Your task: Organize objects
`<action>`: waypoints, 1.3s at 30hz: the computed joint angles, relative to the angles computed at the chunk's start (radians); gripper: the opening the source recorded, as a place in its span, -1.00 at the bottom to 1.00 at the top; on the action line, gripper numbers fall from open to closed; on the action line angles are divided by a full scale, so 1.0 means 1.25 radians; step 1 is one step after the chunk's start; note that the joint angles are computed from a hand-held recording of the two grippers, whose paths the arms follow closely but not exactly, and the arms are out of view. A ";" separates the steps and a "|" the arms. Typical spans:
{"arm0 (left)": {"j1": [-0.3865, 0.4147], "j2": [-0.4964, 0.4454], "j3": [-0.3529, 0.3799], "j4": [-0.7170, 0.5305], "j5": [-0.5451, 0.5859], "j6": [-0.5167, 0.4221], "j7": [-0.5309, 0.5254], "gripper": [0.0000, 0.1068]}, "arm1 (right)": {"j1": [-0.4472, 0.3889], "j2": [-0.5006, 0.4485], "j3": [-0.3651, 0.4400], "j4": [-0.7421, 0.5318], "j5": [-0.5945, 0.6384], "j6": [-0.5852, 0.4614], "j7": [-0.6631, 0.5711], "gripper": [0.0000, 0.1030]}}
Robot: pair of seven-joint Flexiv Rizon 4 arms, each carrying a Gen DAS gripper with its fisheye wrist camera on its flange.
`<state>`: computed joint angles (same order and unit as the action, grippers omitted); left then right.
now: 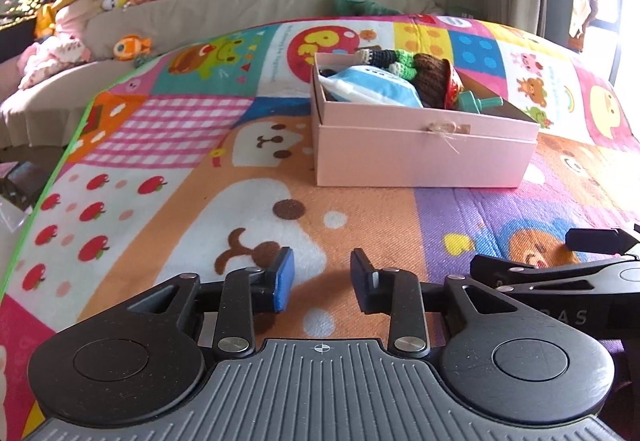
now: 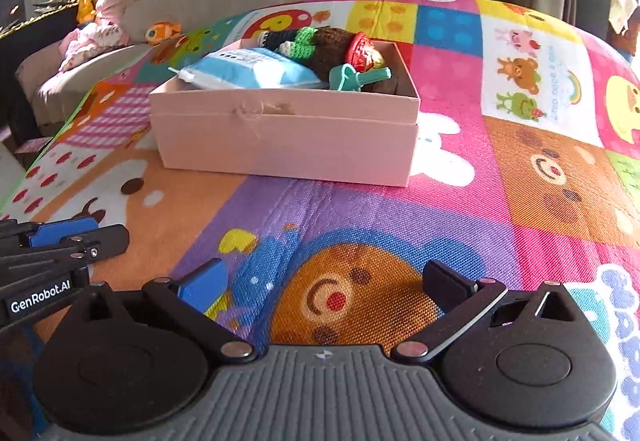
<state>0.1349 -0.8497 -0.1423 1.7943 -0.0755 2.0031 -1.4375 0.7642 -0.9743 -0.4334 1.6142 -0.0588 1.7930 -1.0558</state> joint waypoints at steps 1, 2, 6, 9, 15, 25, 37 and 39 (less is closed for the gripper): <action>-0.003 -0.001 0.003 -0.001 -0.001 0.000 0.001 -0.31 | 0.001 -0.002 -0.003 -0.004 0.001 -0.003 0.002 1.00; -0.006 -0.001 0.006 -0.002 -0.002 0.000 0.002 -0.31 | 0.001 -0.005 -0.004 -0.009 0.002 -0.006 0.005 1.00; 0.007 -0.001 -0.009 0.001 0.006 0.002 -0.004 -0.31 | 0.001 -0.014 -0.010 -0.025 -0.001 -0.015 0.019 1.00; 0.015 0.000 -0.016 0.003 0.012 0.002 -0.009 -0.31 | 0.001 -0.015 -0.011 -0.023 -0.004 -0.012 0.023 1.00; 0.023 -0.001 -0.022 0.002 0.020 0.001 -0.015 -0.31 | -0.001 -0.014 -0.009 -0.023 -0.008 -0.010 0.026 1.00; 0.038 -0.003 -0.034 0.001 0.035 0.000 -0.025 -0.31 | -0.001 -0.015 -0.010 -0.024 -0.009 -0.010 0.028 1.00; 0.038 -0.002 -0.033 0.001 0.038 0.000 -0.027 -0.31 | 0.000 -0.014 -0.010 -0.021 -0.008 -0.009 0.028 1.00; 0.038 -0.002 -0.033 0.001 0.038 0.000 -0.028 -0.31 | 0.000 -0.013 -0.010 -0.021 -0.008 -0.009 0.028 1.00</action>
